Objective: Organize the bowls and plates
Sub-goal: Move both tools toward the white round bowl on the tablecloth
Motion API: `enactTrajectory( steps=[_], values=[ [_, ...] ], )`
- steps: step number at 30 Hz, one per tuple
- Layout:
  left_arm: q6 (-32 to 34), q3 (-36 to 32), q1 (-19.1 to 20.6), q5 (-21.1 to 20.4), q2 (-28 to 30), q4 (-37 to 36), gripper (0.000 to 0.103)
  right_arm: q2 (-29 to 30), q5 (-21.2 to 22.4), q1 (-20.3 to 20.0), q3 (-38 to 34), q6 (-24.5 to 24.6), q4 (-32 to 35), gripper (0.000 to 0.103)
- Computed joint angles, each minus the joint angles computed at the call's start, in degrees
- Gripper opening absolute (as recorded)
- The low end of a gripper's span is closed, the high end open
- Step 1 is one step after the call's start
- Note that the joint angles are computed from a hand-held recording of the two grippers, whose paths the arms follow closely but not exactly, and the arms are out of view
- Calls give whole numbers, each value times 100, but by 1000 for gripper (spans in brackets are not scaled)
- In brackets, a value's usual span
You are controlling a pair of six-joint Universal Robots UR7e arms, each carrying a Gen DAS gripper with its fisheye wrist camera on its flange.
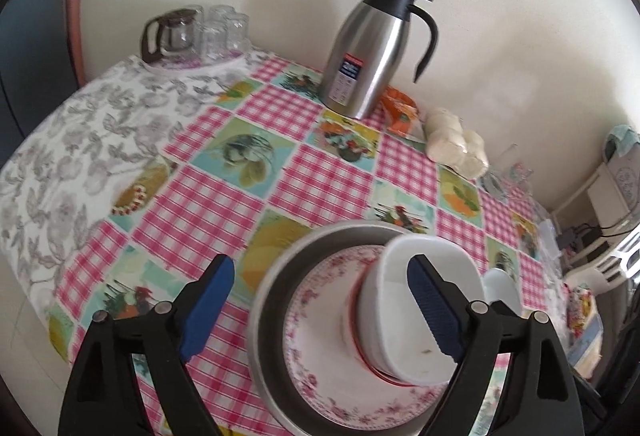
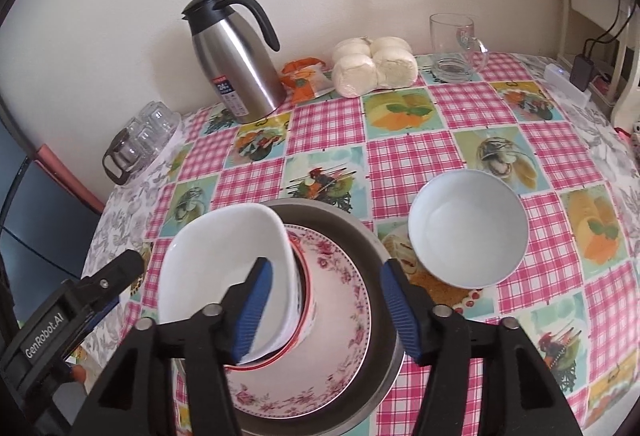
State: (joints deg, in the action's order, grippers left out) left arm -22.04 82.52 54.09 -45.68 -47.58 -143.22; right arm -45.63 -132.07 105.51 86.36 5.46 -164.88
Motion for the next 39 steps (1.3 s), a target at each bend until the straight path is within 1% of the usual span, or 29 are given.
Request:
enactTrajectory(
  steps=[2, 5, 6, 7, 8, 9, 10, 11, 14, 22, 24, 27, 31, 37, 39],
  values=[
    [35, 30, -28, 247, 25, -121, 96, 3, -30, -7, 15, -39, -63, 72],
    [59, 76, -57, 520, 31, -274, 98, -7, -41, -21, 50, -89, -162, 80],
    [65, 74, -61, 569, 40, -304, 98, -14, -40, -29, 69, -116, -216, 81],
    [68, 71, -66, 609, 53, -336, 98, -15, -47, -33, 76, -136, -249, 84],
    [74, 71, -69, 636, 63, -369, 98, -19, -59, -38, 85, -164, -278, 90],
    [93, 73, -74, 645, 74, -409, 98, -23, -90, -42, 96, -205, -327, 93],
    [120, 69, -80, 643, 89, -442, 98, -25, -115, -45, 108, -236, -377, 100],
    [157, 75, -91, 642, 102, -485, 98, -28, -140, -48, 119, -267, -430, 103],
    [296, 92, -144, 672, 154, -648, 99, -64, -154, -75, 164, -346, -559, 103],
    [582, 121, -282, 612, 270, -1069, 99, -231, -170, -168, 335, -332, -662, 103],
    [707, 145, -329, 579, 305, -1257, 99, -286, -177, -196, 387, -307, -692, 103],
    [1119, 195, -430, 505, 393, -1738, 99, -442, -103, -281, 491, -213, -714, 103],
    [1515, 226, -522, 170, 497, -2253, 99, -678, -263, -420, 661, 51, -924, 103],
    [1819, 200, -655, -327, 619, -2497, 99, -1065, -378, -691, 939, 558, -936, 103],
    [1824, 211, -678, -611, 635, -2556, 99, -1181, -364, -780, 1022, 712, -929, 103]
  ],
)
